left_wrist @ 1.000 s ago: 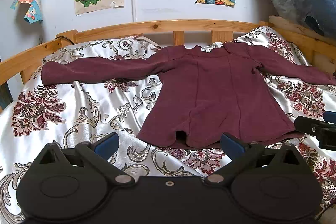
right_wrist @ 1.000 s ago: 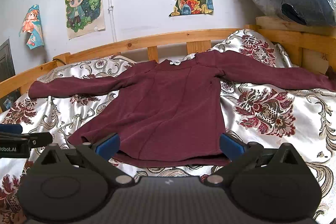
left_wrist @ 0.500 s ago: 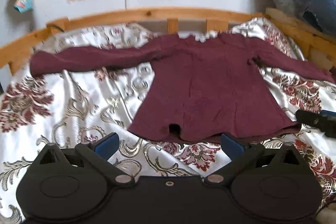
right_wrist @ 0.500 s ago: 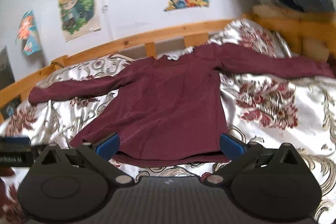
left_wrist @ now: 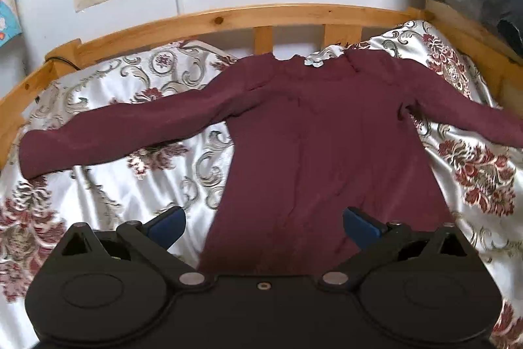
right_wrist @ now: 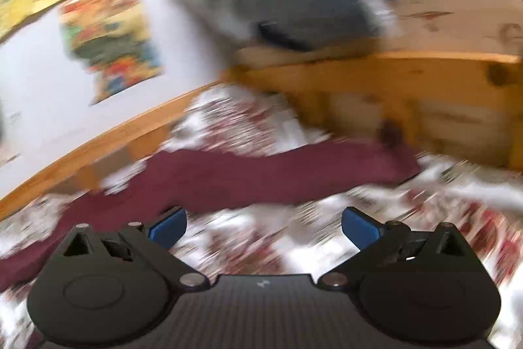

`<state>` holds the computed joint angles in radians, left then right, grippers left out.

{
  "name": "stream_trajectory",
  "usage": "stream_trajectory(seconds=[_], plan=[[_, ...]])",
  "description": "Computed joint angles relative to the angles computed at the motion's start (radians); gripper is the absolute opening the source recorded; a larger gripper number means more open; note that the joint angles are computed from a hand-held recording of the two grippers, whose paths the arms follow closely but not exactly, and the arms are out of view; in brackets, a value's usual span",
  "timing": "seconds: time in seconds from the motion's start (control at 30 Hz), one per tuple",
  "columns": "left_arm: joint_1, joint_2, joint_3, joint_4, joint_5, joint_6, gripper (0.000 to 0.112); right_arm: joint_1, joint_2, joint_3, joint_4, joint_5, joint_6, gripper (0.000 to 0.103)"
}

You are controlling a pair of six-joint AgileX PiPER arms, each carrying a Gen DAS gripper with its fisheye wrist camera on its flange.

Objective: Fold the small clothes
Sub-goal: 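Grasp the sleeve cuff with the right gripper and fold it across the shirt back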

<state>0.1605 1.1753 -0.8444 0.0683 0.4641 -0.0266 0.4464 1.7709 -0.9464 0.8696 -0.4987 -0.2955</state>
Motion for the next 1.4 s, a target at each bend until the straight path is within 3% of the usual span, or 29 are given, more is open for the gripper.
stream_trajectory(seconds=[0.17, 0.33, 0.5, 0.63, 0.7, 0.77, 0.83, 1.0, 1.13, 1.27, 1.4], plan=[[-0.006, 0.092, 0.025, -0.09, -0.096, 0.019, 0.102, -0.105, 0.12, -0.148, 0.283, -0.078, -0.27, 0.103], [0.02, 0.197, 0.03, -0.163, -0.138, 0.105, 0.102, -0.224, 0.224, -0.23, 0.184, -0.029, -0.162, 0.103], [0.05, 0.235, 0.025, -0.183, -0.167, 0.166, 0.102, -0.276, 0.299, -0.275, 0.094, -0.002, 0.004, 0.09], [0.09, 0.246, 0.005, -0.285, -0.144, 0.25, 0.102, -0.282, 0.35, -0.346, 0.138, 0.014, -0.048, 0.07], [0.114, 0.248, -0.003, -0.345, -0.124, 0.295, 0.102, -0.279, 0.366, -0.374, 0.176, 0.023, -0.103, 0.052], [0.135, 0.241, 0.0, -0.387, -0.114, 0.333, 0.102, -0.264, 0.372, -0.402, 0.274, 0.024, -0.207, 0.015], [0.144, 0.232, 0.004, -0.379, -0.115, 0.332, 0.102, -0.257, 0.367, -0.394, 0.245, 0.017, -0.187, 0.007], [0.145, 0.207, -0.006, -0.263, -0.101, 0.242, 0.102, -0.189, 0.266, -0.309, 0.108, -0.048, -0.14, 0.005], [0.182, 0.193, -0.018, -0.343, -0.088, 0.337, 0.102, -0.093, 0.187, -0.316, -0.02, -0.068, -0.151, 0.005], [0.229, 0.19, -0.032, -0.447, -0.074, 0.437, 0.102, 0.023, 0.184, -0.429, -0.149, -0.037, -0.196, 0.005], [0.277, 0.188, -0.033, -0.522, -0.073, 0.513, 0.102, 0.139, 0.231, -0.553, -0.303, 0.048, -0.221, 0.005]])
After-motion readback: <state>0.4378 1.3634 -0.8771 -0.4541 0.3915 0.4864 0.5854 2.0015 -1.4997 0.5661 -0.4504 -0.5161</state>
